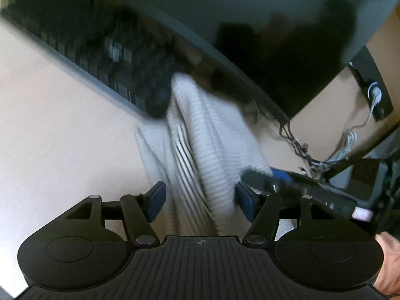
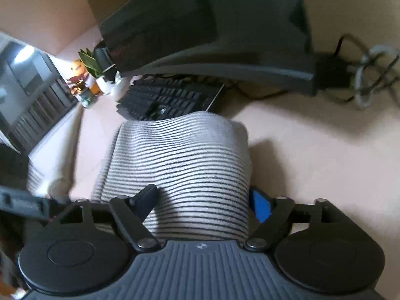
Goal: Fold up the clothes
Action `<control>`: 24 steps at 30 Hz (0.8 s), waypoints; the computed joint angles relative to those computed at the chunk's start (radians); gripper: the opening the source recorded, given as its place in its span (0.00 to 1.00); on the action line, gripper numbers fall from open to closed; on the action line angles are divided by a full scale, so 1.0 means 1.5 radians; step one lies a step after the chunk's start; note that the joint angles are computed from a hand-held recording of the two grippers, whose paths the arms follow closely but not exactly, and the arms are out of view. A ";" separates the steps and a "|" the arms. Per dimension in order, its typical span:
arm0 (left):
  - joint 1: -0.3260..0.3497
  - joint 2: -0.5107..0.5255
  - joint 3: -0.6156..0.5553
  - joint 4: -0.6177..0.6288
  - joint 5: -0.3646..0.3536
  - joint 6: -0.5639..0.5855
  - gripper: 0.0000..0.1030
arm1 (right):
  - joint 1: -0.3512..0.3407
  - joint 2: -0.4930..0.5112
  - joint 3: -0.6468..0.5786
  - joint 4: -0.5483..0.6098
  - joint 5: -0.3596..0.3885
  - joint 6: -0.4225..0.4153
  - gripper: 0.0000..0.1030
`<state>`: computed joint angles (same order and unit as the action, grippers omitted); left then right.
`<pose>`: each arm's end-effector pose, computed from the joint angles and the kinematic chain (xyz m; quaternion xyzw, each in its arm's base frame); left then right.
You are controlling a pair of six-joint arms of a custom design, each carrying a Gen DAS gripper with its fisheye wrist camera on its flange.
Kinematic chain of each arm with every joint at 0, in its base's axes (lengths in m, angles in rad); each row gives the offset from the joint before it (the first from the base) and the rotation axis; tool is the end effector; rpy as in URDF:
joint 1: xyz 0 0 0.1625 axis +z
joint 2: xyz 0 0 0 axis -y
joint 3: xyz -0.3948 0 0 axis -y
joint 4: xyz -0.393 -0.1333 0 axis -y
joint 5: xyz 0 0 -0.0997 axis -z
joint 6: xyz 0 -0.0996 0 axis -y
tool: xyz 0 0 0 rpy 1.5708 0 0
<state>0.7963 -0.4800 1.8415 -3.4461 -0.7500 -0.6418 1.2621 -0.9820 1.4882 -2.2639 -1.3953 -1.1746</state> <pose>-0.2387 -0.5388 -0.0497 -0.0424 0.8916 -0.4280 0.1416 -0.0628 -0.6928 0.2224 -0.4235 0.8969 -0.1275 0.0015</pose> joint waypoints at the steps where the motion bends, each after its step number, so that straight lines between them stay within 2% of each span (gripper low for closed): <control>1: -0.005 -0.001 -0.003 -0.014 0.019 0.032 0.64 | 0.001 -0.011 0.019 -0.031 0.000 -0.018 0.81; 3: -0.015 -0.002 -0.014 -0.050 0.054 0.106 0.64 | -0.003 -0.043 0.064 -0.085 0.011 -0.073 0.82; 4: -0.016 0.003 -0.029 -0.070 0.056 0.152 0.64 | -0.006 -0.054 0.082 -0.107 0.018 -0.093 0.83; 6: -0.008 0.014 -0.067 -0.099 0.029 0.242 0.64 | -0.018 -0.086 0.123 -0.148 0.041 -0.122 0.83; 8: 0.007 0.021 -0.096 -0.086 -0.020 0.279 0.64 | -0.026 -0.115 0.152 -0.161 0.066 -0.130 0.83; 10: 0.029 0.030 -0.123 -0.036 -0.039 0.266 0.63 | -0.034 -0.145 0.173 -0.142 0.086 -0.152 0.80; 12: 0.050 0.037 -0.144 0.020 -0.048 0.241 0.59 | -0.036 -0.172 0.196 -0.116 0.086 -0.196 0.68; 13: 0.060 0.034 -0.143 0.045 -0.047 0.220 0.50 | -0.035 -0.184 0.209 -0.106 0.079 -0.222 0.68; 14: 0.070 0.032 -0.141 0.068 -0.046 0.200 0.48 | -0.034 -0.190 0.225 -0.115 0.072 -0.243 0.68; 16: 0.079 0.025 -0.128 0.060 -0.060 0.196 0.48 | -0.032 -0.200 0.256 -0.135 0.059 -0.283 0.68; 19: 0.085 0.020 -0.123 0.057 -0.075 0.207 0.48 | -0.020 -0.193 0.274 -0.156 0.026 -0.284 0.68; 21: 0.089 0.027 -0.125 0.043 -0.077 0.224 0.48 | -0.006 -0.174 0.293 -0.208 -0.031 -0.294 0.70; 24: 0.096 0.029 -0.122 0.020 -0.093 0.240 0.48 | -0.012 -0.167 0.331 -0.282 -0.034 -0.367 0.73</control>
